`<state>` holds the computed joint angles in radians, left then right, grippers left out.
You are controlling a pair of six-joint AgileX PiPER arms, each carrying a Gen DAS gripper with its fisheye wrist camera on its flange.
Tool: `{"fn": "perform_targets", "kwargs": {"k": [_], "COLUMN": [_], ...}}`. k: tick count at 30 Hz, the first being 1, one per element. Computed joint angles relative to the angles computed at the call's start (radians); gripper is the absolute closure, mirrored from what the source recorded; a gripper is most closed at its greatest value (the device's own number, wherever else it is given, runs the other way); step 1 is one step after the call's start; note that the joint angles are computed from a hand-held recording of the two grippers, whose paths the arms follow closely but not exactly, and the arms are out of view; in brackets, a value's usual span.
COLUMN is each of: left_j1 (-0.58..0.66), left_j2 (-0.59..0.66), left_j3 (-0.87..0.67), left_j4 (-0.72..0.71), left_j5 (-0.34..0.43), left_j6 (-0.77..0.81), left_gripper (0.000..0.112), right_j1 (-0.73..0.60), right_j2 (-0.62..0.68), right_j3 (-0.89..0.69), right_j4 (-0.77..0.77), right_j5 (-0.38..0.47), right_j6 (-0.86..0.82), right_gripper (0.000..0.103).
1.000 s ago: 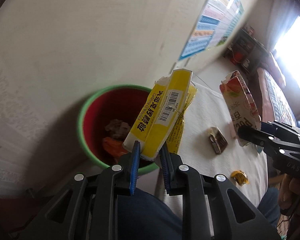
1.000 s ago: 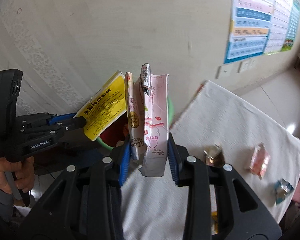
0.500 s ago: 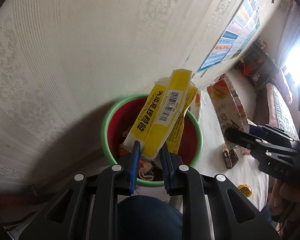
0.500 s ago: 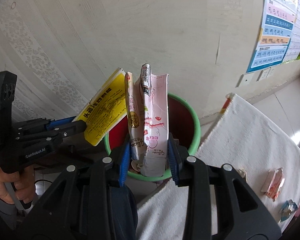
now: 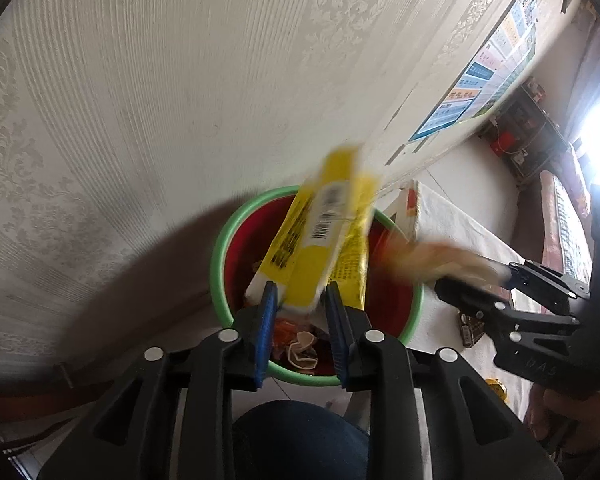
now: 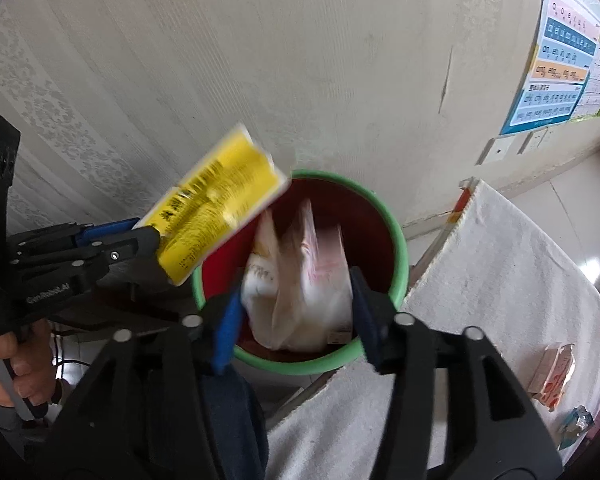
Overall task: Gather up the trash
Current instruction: 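Open both tools to drop the yellow box and pink wrappers into the bucket, then move both open tools back over the remaining wrappers on the towel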
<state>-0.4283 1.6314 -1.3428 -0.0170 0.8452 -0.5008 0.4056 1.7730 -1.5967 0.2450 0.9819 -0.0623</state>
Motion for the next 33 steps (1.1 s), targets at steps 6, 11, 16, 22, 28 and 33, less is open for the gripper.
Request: {"fn": "perform_targets", "kwargs": {"k": [6,11,16,22,28,33], "left_j1": [-0.006,-0.055,-0.124,-0.231,-0.329,-0.399], "left_j2": [-0.008,-0.011,-0.021,0.006,0.067,0.168], "left_j3": [0.006,0.005,0.013,-0.013,-0.078,-0.209], "left_j4": [0.022,0.043,0.065,0.080,0.085,0.080], "left_j5": [-0.016,-0.027,-0.035,-0.033,-0.030,0.017], "left_j6": [-0.029,-0.051,-0.093,-0.133,-0.177,-0.180], "left_gripper": [0.044,0.024,0.018,0.017,0.017,0.017], "right_j1": [-0.012,-0.046,-0.093,-0.219,-0.410,-0.610], "right_j2": [-0.046,-0.135,-0.244,-0.421,-0.538,-0.619], "right_j3": [0.050,0.140,0.249,0.435,0.564,0.625], "right_j4": [-0.020,-0.011,-0.023,-0.015,0.030,0.084], "right_j5": [-0.018,-0.030,-0.034,-0.031,-0.009,0.035], "right_j6": [0.012,0.016,0.015,-0.020,-0.111,-0.247], "right_gripper": [0.035,0.028,0.017,0.015,0.015,0.015]}}
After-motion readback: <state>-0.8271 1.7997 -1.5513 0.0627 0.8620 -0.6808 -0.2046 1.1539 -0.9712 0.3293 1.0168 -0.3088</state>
